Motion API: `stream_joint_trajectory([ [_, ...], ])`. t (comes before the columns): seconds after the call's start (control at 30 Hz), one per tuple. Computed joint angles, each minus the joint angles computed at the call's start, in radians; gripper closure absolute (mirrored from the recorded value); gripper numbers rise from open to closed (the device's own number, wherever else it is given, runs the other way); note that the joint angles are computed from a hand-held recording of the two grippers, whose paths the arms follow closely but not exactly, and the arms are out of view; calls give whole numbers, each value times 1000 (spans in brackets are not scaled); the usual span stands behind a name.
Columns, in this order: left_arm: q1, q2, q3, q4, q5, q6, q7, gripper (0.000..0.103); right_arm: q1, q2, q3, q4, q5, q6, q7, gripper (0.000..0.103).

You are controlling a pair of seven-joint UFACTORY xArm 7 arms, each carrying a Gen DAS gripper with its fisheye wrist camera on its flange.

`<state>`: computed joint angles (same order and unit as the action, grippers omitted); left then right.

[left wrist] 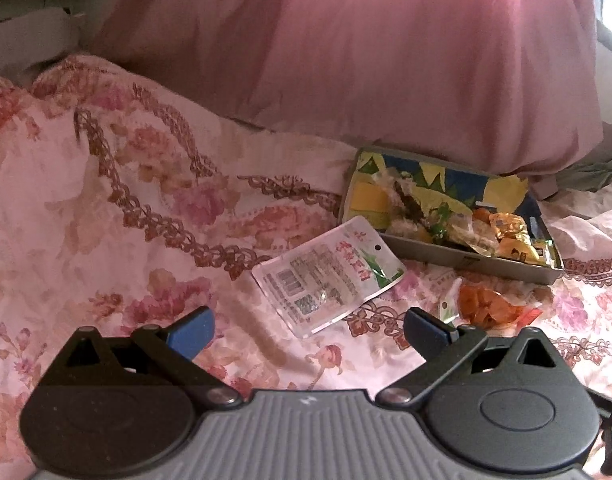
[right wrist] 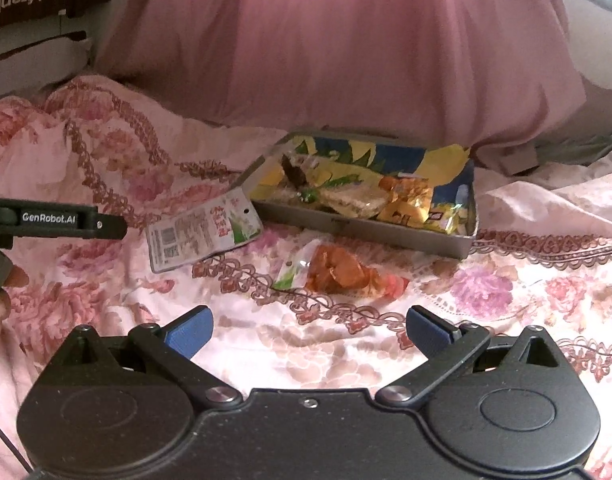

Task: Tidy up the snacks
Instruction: 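Withdraw both open tools from the tray toward the remaining packets, then close the right tool on the orange dried-fruit bag while the left grasps the white-green packet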

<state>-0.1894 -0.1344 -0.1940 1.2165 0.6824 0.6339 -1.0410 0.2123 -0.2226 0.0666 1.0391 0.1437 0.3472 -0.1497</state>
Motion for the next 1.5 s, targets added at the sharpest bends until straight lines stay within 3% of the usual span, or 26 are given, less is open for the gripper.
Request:
stream_joint_trajectory([
  [0.27, -6, 82, 41, 56, -74, -37, 77, 0, -6, 113, -2, 123, 6, 49, -64, 1],
  [0.5, -26, 177, 79, 140, -30, -65, 162, 0, -31, 204, 2, 229, 33, 80, -114, 1],
  [0.63, -33, 243, 102, 196, -108, -79, 315, 0, -51, 254, 6, 279, 104, 84, -293, 1],
  [0.8, -32, 314, 133, 241, -211, -141, 472, 0, -112, 333, 21, 393, 360, 220, -540, 1],
  [0.97, -27, 387, 153, 296, -282, -178, 626, 0, -144, 402, 43, 458, 404, 255, -671, 1],
  [1.07, -34, 425, 176, 321, -284, -196, 684, 0, -148, 447, 50, 495, 375, 274, -688, 1],
  [1.2, -34, 465, 200, 352, -328, -211, 679, 0, -141, 497, 56, 528, 307, 268, -678, 1],
  [1.37, 41, 508, 130, 375, -517, -250, 829, 0, -159, 553, 73, 589, 304, 309, -652, 1],
  [1.5, 51, 544, 118, 419, -607, -183, 923, 0, -167, 591, 82, 616, 296, 293, -656, 1],
])
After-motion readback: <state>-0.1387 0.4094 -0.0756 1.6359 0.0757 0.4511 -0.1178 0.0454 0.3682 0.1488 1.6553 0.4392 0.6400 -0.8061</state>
